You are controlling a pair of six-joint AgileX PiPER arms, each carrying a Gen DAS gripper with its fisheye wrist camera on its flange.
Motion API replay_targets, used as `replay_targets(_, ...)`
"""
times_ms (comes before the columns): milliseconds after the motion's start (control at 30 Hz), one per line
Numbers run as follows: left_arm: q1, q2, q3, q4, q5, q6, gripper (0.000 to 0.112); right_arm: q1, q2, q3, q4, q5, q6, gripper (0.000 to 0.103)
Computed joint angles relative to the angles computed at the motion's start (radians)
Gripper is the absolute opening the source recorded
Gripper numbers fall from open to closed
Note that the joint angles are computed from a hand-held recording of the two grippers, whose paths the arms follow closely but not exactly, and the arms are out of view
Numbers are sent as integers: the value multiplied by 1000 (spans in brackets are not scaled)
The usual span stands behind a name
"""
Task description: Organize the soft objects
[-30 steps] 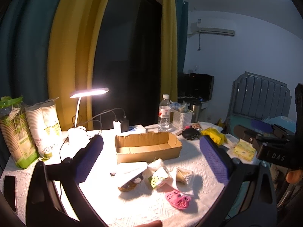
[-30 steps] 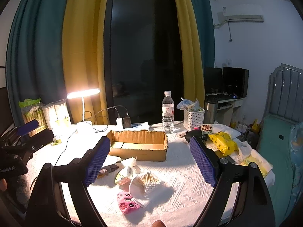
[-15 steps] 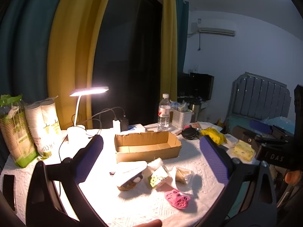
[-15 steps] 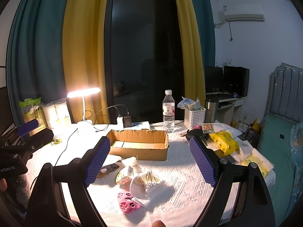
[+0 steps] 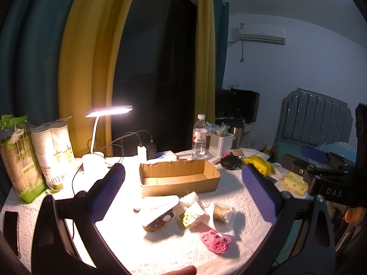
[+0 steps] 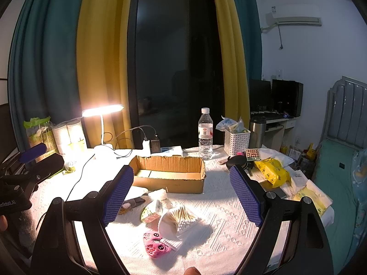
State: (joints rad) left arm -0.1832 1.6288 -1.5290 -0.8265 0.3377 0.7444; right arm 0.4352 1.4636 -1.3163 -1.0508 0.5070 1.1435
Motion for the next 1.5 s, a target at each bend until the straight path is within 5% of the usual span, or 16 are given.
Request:
replay_targets(700,12,18,-30,5,7,11,102,-2,2,-1,15,-5,-19,88)
replay_targets(967,-7,85,-93,113,6,-81,102,-59,51,-47,158,-43,-158,88)
replay_targets(1167,-16,231,-233,362,73,-303,102,-155,139,-104,408,-74,-380,88)
replay_targets(1500,-61,645,-766,702,388,-587,102,-285,361,-245,886,-82,-840,88)
